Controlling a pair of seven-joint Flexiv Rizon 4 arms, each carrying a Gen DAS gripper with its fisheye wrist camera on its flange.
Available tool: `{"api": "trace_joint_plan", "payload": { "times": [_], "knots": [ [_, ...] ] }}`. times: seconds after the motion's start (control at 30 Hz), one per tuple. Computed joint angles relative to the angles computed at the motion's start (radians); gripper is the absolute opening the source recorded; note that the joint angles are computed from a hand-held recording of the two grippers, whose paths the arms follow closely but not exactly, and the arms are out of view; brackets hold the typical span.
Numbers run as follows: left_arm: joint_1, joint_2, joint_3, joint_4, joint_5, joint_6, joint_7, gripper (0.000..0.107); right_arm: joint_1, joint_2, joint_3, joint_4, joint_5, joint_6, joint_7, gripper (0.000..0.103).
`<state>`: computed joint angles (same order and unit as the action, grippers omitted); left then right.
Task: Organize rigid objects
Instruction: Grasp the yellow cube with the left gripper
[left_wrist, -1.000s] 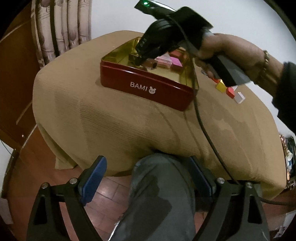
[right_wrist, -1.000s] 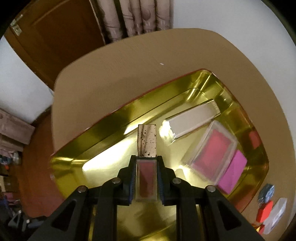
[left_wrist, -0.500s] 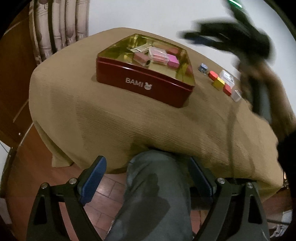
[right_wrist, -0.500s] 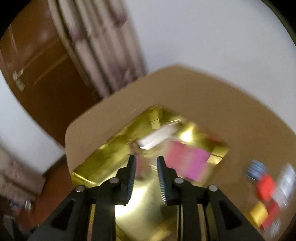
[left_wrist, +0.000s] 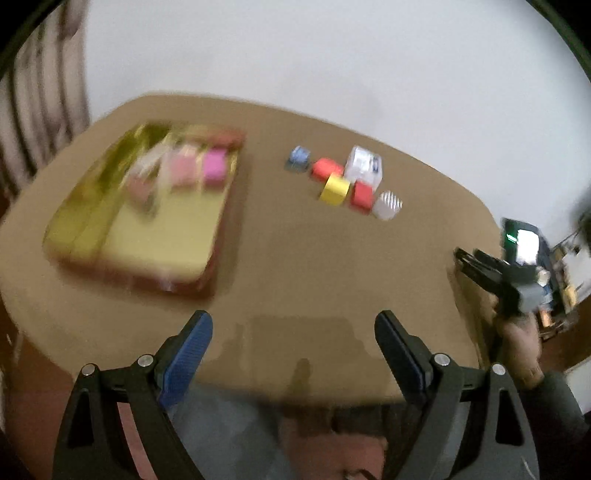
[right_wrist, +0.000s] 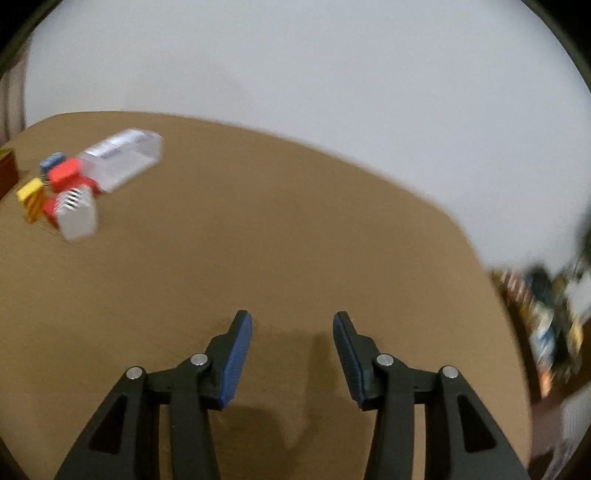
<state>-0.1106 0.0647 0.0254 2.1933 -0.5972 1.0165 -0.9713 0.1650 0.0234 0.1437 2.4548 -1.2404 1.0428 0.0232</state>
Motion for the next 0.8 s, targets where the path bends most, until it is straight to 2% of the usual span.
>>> {"api": "trace_joint_plan", "payload": {
  "times": [0.07, 0.17, 0.23, 0.37, 0.4, 0.43, 0.47, 0.6, 0.8],
  "knots": [
    [-0.011, -0.063, -0.032, -0.06, 0.008, 0.049, 0.014, 0.087, -0.019, 0.024, -0.01, 0.018, -0.061, 0.034, 0.062, 0.048],
    [-0.026, -0.179, -0.082, -0.168, 0.069, 0.126, 0.053, 0.087, -0.02, 0.022, -0.005, 0.02, -0.046, 0.027, 0.049, 0.049],
    [-0.027, -0.25, -0.09, -0.245, 0.136, 0.127, 0.022, 0.087, -0.024, 0.011, -0.011, 0.014, -0.1, 0.053, 0.082, 0.051],
    [-0.033, -0.386, -0.09, -0.394, 0.262, 0.092, -0.035, 0.087, -0.037, 0.01, -0.018, 0.027, -0.099, 0.109, 0.083, 0.051],
    [-0.034, -0.412, -0.086, -0.424, 0.29, 0.076, -0.047, 0.086, -0.054, -0.003, -0.032, 0.013, -0.116, 0.143, 0.084, 0.051],
    [-0.031, -0.44, -0.088, -0.453, 0.309, 0.053, -0.047, 0.084, -0.099, 0.003, -0.079, 0.027, -0.151, 0.207, 0.063, 0.051],
    [-0.029, -0.455, -0.089, -0.471, 0.32, 0.037, -0.052, 0.082, -0.133, 0.001, -0.098, 0.031, -0.196, 0.262, 0.088, 0.051],
    [-0.012, -0.516, -0.096, -0.547, 0.323, -0.051, -0.088, 0.081, -0.2, -0.011, -0.111, 0.032, -0.285, 0.358, 0.183, 0.051],
    [-0.01, -0.557, -0.096, -0.602, 0.355, -0.088, -0.094, 0.077, -0.226, -0.024, -0.1, 0.033, -0.276, 0.39, 0.172, 0.051]
  ]
}}
